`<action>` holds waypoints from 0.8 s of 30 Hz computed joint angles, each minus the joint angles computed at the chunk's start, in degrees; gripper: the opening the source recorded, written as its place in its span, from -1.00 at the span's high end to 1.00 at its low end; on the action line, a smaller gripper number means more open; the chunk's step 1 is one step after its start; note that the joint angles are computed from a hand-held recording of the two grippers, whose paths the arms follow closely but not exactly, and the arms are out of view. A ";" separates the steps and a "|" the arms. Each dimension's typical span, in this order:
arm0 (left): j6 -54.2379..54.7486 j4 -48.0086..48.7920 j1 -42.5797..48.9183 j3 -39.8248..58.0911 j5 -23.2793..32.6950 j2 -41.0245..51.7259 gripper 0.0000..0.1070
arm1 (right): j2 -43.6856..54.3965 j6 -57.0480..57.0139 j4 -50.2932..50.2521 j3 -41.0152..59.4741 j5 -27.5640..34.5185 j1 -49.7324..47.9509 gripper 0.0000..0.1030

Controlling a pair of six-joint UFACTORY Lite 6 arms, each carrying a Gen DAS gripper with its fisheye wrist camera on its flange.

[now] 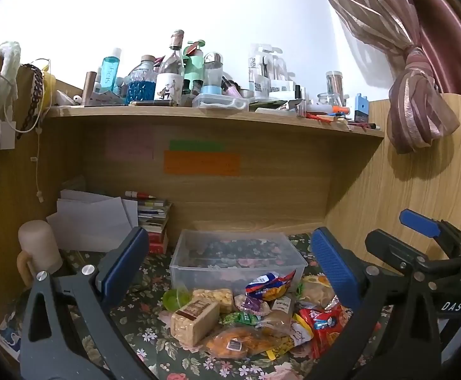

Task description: Organize snacks

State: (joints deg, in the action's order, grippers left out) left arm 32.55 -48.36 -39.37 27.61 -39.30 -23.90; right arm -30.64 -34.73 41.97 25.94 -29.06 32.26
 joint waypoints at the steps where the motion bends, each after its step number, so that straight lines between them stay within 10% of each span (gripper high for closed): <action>1: -0.01 0.04 -0.09 -0.11 -0.26 0.02 -0.93 | -0.10 -0.43 0.56 -0.08 -0.14 0.27 -1.00; 24: 2.05 -0.89 0.12 0.05 0.05 -1.32 -0.93 | 1.86 4.05 -2.66 1.65 1.35 -0.74 -1.00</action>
